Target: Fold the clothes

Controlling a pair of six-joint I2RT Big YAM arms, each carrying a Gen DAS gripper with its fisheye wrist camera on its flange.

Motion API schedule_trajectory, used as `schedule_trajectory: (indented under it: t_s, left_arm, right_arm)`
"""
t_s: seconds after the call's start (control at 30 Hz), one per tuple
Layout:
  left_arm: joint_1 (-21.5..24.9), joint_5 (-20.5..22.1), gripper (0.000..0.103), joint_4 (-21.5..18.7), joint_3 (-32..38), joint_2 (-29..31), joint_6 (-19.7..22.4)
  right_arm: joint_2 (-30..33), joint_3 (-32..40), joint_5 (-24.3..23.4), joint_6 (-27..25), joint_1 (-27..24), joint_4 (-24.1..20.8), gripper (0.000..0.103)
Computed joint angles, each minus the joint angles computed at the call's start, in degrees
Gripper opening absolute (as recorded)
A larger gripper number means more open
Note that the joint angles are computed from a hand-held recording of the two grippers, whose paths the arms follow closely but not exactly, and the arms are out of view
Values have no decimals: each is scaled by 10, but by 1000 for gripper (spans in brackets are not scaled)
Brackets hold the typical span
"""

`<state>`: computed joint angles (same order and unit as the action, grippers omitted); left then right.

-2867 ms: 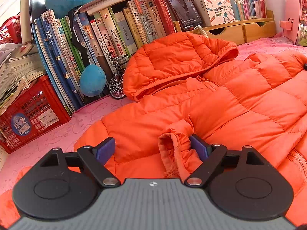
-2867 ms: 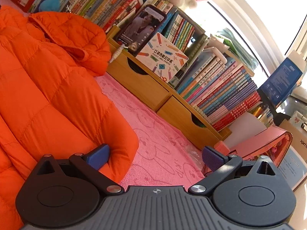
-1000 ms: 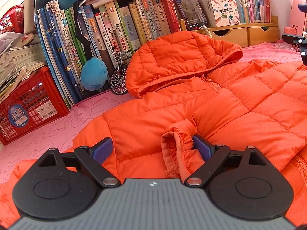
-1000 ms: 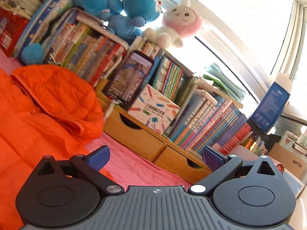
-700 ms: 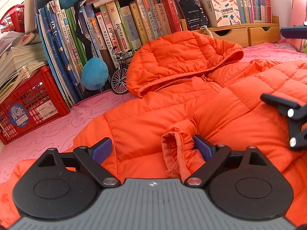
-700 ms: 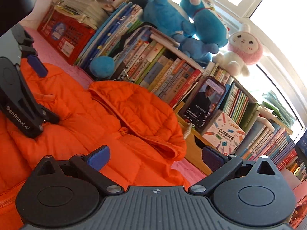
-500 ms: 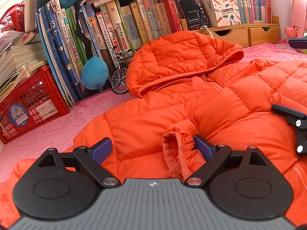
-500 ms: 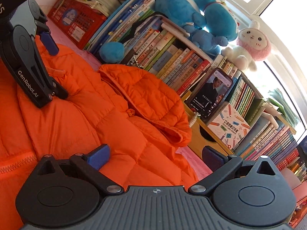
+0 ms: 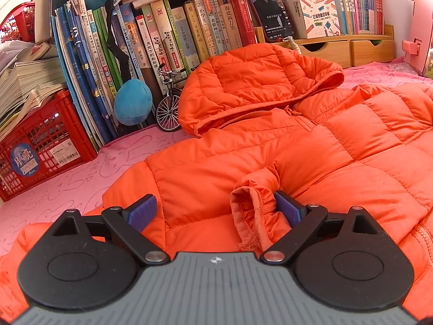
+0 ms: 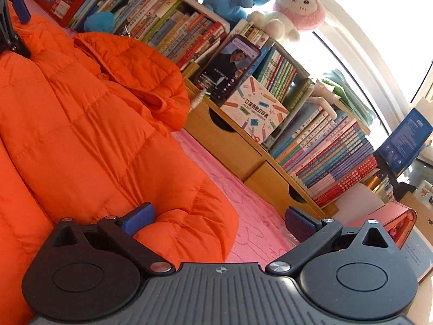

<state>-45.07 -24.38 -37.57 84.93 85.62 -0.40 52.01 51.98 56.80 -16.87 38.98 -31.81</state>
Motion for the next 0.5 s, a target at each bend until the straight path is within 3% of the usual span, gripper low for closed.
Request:
schedule_trajectory:
  t_s: [0.3, 0.5]
  left_arm:
    - [2, 5, 95, -1, 0, -1, -3]
    - [3, 7, 95, -1, 0, -1, -3]
  right_arm:
    - [-34, -19, 27, -22, -12, -11, 103]
    - [-47, -1, 18, 83, -42, -123, 103]
